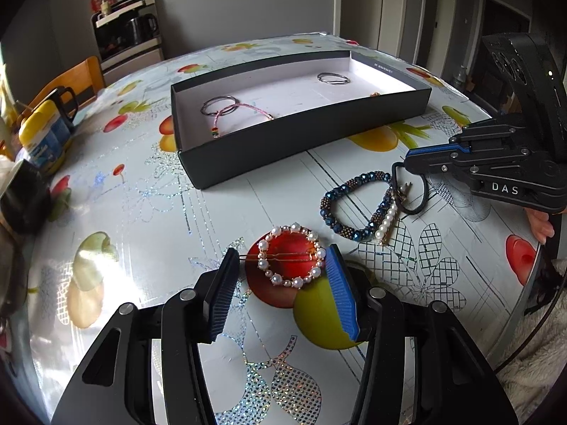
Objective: Organize jewelry
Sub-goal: 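Grasp the pearl bracelet with the left tool while the right tool grasps a black hair tie, then carry the pearl bracelet and hair tie into the black box and open both tools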
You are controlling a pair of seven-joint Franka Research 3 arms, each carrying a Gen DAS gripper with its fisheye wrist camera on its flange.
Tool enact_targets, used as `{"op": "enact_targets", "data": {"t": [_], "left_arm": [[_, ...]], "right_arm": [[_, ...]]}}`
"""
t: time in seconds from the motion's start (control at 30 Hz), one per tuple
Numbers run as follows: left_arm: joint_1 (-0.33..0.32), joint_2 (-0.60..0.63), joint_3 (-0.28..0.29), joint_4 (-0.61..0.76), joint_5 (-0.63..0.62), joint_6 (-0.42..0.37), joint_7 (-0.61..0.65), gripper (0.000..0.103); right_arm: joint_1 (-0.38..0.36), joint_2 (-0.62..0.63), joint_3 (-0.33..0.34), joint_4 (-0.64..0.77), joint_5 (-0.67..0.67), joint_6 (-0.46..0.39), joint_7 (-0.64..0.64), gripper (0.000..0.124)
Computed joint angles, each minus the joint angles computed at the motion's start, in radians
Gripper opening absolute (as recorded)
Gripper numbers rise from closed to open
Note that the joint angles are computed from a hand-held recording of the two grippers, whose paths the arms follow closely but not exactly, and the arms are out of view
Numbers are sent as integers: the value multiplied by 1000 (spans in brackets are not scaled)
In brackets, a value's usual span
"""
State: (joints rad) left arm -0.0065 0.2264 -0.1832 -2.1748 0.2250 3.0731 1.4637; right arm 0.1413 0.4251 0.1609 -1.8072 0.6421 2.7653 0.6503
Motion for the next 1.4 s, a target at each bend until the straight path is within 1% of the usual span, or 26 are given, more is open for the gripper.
{"op": "enact_targets", "data": {"t": [0.1,0.17,0.23,0.27,0.33,0.43,0.73,0.83,0.9,1.07,1.13,1.17,1.27,1.37,1.4], "left_arm": [[0,0,0,0,2,0,-2,53],[2,-2,-2,-2,0,1,-1,52],[20,-5,-22,-3,-21,-3,21,52],[15,-7,-16,-4,-17,-3,18,52],[9,-13,-9,-8,-14,-1,14,52],[18,-24,-17,-14,-27,4,24,52],[-13,-47,23,-5,13,8,-15,52],[-11,-49,22,1,18,12,-19,52],[-6,-43,14,14,12,12,-12,52],[-11,-10,3,85,15,-6,10,52],[10,17,-30,133,-16,-19,48,52],[7,33,-31,161,-19,-28,53,52],[-34,79,2,248,17,-55,35,52],[-52,123,13,327,38,-73,29,52],[-48,138,6,353,34,-83,36,52]], "right_arm": [[-19,-2,16,5,29,-21,-20,3],[-27,-13,27,-6,58,-13,-53,3],[-36,-27,34,-14,90,-14,-84,3],[-39,-34,36,-18,107,-15,-98,3],[-44,-47,36,-23,138,-16,-123,3],[-47,-64,32,-24,180,-24,-154,3],[-49,-96,11,-9,274,-7,-225,3],[-51,-98,5,2,299,9,-245,3],[-49,-90,1,15,304,38,-254,2],[-55,-43,-3,88,285,85,-223,3],[-59,-16,-1,127,269,105,-203,2],[-57,1,-4,151,253,114,-182,3],[-60,53,-5,227,201,125,-118,3],[-66,115,-3,314,146,113,-46,3],[-68,138,-2,347,127,104,-22,3]]}}
